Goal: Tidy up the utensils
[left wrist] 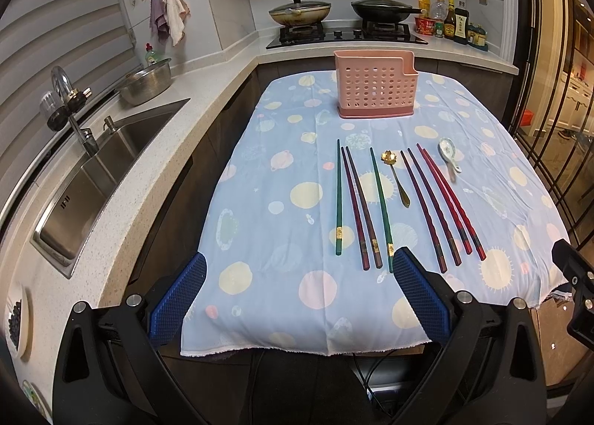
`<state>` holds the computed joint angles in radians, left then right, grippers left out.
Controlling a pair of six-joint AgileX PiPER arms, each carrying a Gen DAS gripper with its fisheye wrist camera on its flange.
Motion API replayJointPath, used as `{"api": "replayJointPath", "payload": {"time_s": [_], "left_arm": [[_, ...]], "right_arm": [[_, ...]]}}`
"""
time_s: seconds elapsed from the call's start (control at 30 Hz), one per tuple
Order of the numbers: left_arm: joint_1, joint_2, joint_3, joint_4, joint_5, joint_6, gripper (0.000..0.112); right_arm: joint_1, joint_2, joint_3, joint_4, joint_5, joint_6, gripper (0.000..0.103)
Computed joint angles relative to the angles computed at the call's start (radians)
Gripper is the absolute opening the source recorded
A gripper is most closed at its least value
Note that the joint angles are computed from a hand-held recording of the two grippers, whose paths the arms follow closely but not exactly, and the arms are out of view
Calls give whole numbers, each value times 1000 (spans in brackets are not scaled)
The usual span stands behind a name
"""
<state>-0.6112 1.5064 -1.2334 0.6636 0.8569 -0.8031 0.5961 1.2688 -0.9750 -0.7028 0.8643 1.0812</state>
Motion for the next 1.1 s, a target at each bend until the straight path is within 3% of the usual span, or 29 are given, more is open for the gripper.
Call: {"api": "replayJointPath", "payload": {"time_s": [0.9, 1.1], "left_arm": [[-5, -15, 42, 11, -15, -27, 96], [39, 10, 27, -64, -38, 13, 96]], "right_arm": [[2, 1, -5, 2, 3, -3, 96], [5, 12, -13, 6, 14, 3, 96]]}}
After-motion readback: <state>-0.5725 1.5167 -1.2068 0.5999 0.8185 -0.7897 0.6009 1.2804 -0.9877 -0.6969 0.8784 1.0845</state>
